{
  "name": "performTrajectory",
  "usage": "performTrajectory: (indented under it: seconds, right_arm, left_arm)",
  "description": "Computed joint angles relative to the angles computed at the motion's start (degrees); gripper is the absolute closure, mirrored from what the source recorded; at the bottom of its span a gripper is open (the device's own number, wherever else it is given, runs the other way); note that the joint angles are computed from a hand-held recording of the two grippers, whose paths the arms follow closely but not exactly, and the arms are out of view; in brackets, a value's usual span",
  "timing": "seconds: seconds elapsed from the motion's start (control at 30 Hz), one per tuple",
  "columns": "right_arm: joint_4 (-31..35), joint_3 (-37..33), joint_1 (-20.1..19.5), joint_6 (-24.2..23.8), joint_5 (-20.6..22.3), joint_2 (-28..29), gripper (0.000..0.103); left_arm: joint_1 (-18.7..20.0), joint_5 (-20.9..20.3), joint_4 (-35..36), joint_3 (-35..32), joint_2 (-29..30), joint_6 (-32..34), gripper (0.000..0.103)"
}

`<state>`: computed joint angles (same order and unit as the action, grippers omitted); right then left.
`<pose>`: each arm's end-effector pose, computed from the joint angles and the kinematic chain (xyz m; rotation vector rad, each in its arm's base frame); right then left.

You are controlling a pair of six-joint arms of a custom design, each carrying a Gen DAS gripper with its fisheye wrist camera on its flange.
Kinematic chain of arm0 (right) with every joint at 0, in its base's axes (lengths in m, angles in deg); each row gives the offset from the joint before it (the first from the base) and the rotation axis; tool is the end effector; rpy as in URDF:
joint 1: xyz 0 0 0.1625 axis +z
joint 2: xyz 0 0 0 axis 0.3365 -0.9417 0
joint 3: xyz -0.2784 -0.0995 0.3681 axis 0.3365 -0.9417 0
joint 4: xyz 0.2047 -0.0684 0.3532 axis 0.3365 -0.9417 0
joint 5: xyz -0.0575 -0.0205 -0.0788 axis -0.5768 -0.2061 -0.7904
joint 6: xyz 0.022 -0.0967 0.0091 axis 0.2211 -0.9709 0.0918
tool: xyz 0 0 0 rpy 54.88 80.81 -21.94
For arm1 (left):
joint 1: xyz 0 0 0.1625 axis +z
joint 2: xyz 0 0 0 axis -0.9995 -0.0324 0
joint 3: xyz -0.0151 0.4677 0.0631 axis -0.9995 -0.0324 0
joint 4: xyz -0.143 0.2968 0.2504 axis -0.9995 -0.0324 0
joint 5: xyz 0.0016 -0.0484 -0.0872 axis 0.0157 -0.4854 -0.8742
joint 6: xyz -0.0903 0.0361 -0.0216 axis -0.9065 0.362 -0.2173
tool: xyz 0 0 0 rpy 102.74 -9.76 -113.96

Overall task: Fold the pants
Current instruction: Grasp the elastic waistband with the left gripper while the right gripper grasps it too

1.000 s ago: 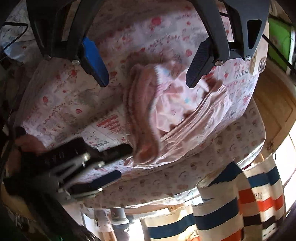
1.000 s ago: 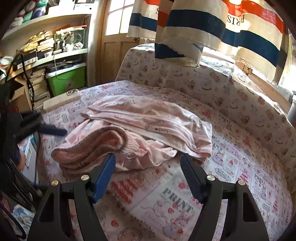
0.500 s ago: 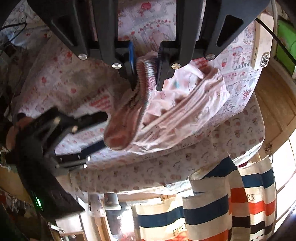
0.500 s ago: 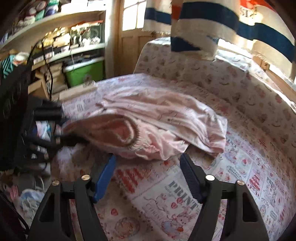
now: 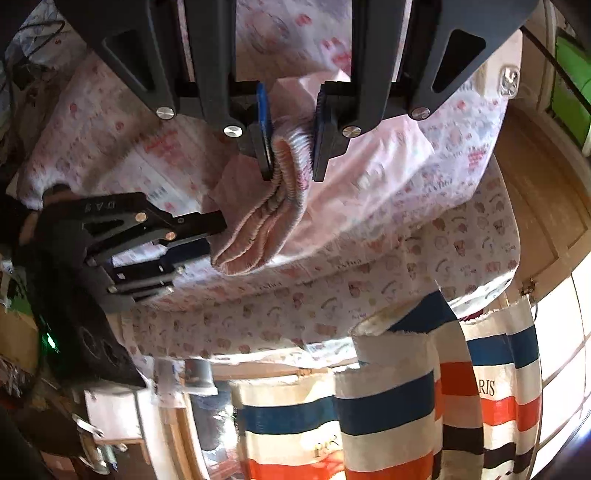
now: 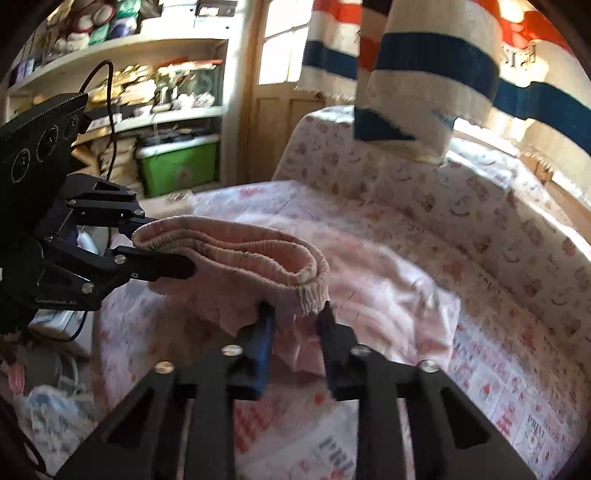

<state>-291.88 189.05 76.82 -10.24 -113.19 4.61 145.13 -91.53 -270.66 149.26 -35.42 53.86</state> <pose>0.1690 -0.5287 0.1271 1.1499 -2.1850 0.8229 -0.1722 -0.5870 0.0981 1.3169 2.2020 -0.8525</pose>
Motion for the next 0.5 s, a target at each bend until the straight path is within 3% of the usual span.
performTrajectory:
  seconds: [0.1,0.27,0.5]
  right_arm:
    - [-1.91,-2.39,0.61,2.26,-1.21,1.26,0.089]
    - [1.82,-7.87,0.93,9.04,-3.29,2.06,0.092]
    - [7.67,-14.62,-0.41,15.03,-4.61,4.81,0.093]
  left_arm:
    - [0.88,-0.94,7.0,-4.49,-0.31,-3.06,0.084]
    - [2.57,-0.79,16.46,-12.22,1.04,-7.56,0.081]
    - [4.47,1.33,21.39,-17.8,3.66,-12.14,0.074]
